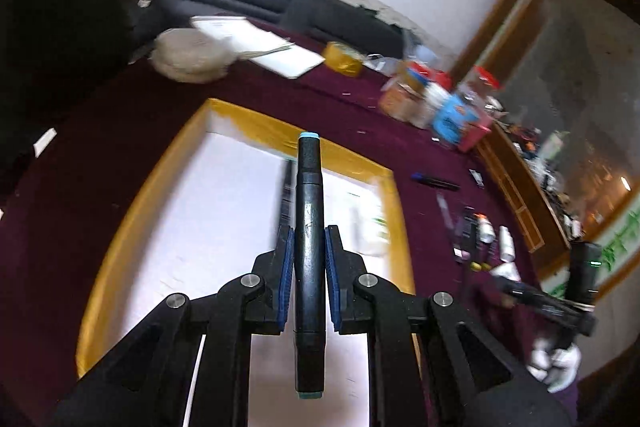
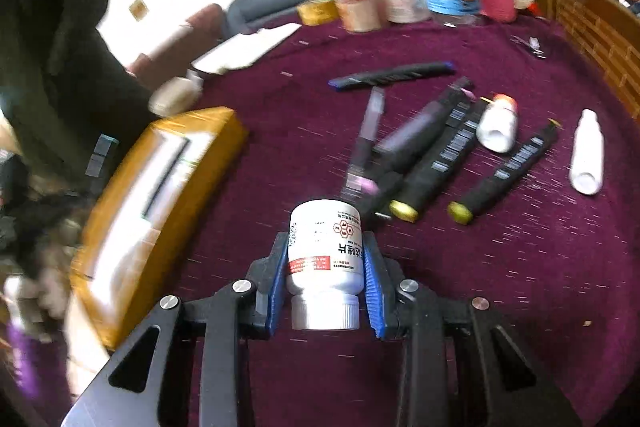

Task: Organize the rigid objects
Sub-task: 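Carry marker and bottle into the white box and open both tools, then move both tools back over the remaining markers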

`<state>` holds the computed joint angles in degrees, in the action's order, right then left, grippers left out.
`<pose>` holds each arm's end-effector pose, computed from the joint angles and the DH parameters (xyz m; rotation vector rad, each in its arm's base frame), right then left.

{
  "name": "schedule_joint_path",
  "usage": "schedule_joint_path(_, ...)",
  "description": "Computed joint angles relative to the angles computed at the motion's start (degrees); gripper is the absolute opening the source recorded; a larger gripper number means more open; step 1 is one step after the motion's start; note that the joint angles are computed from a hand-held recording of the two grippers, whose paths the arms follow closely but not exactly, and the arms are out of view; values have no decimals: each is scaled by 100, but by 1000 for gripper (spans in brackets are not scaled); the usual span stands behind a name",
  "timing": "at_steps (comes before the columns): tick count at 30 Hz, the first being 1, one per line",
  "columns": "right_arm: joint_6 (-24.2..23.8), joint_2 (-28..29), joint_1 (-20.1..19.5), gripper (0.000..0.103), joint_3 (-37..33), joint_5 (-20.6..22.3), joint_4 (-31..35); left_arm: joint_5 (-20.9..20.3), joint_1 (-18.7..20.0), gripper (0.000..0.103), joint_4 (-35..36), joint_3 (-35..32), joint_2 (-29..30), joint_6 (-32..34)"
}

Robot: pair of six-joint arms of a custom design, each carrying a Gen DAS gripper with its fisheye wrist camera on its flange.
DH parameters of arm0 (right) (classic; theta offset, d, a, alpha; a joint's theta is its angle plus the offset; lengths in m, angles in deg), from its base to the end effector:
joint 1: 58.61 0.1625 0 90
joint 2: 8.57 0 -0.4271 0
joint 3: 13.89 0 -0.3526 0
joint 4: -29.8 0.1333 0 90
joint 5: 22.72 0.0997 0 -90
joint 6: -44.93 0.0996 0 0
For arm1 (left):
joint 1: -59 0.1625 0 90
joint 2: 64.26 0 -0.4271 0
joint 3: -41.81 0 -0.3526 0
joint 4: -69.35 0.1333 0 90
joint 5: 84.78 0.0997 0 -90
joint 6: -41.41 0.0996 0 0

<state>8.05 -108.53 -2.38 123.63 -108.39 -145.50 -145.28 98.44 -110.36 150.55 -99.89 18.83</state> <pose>-0.0754 -0.3661 0.3752 0.1117 -2.5446 0.9751 -0.3243 -0.5029 0.0193 0.5721 2.7406 -0.7666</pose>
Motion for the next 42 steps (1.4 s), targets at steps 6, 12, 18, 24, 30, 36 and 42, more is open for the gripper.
schedule_joint_path(6, 830, 706, 1058, 31, -585, 125, 914, -7, 447, 12, 719, -787, 380, -61)
schedule_joint_path(12, 1365, 2175, 2062, 31, -1222, -668, 489, -99, 676, 12, 1086, -1197, 642, -145)
schedule_joint_path(18, 1573, 3130, 2422, 31, -1798, -1406, 148, -169, 741, 13, 1060, -1183, 622, -278)
schedule_joint_path(24, 1517, 3265, 2465, 42, -1882, -1578, -155, -195, 667, 37, 886, -1009, 460, -364)
schedule_joint_path(30, 1383, 2543, 2096, 43, -1411, -1047, -614, -26, 246, 46, 703, -852, 380, -129)
schedule_joint_path(36, 1125, 1548, 1223, 50, -780, -673, -1652, -426, -208, 57, 896, -1062, 635, 73)
schedule_joint_path(42, 973, 857, -17, 50, -532, -259, -2137, -947, -585, 57, 1749, -1833, 1445, 206)
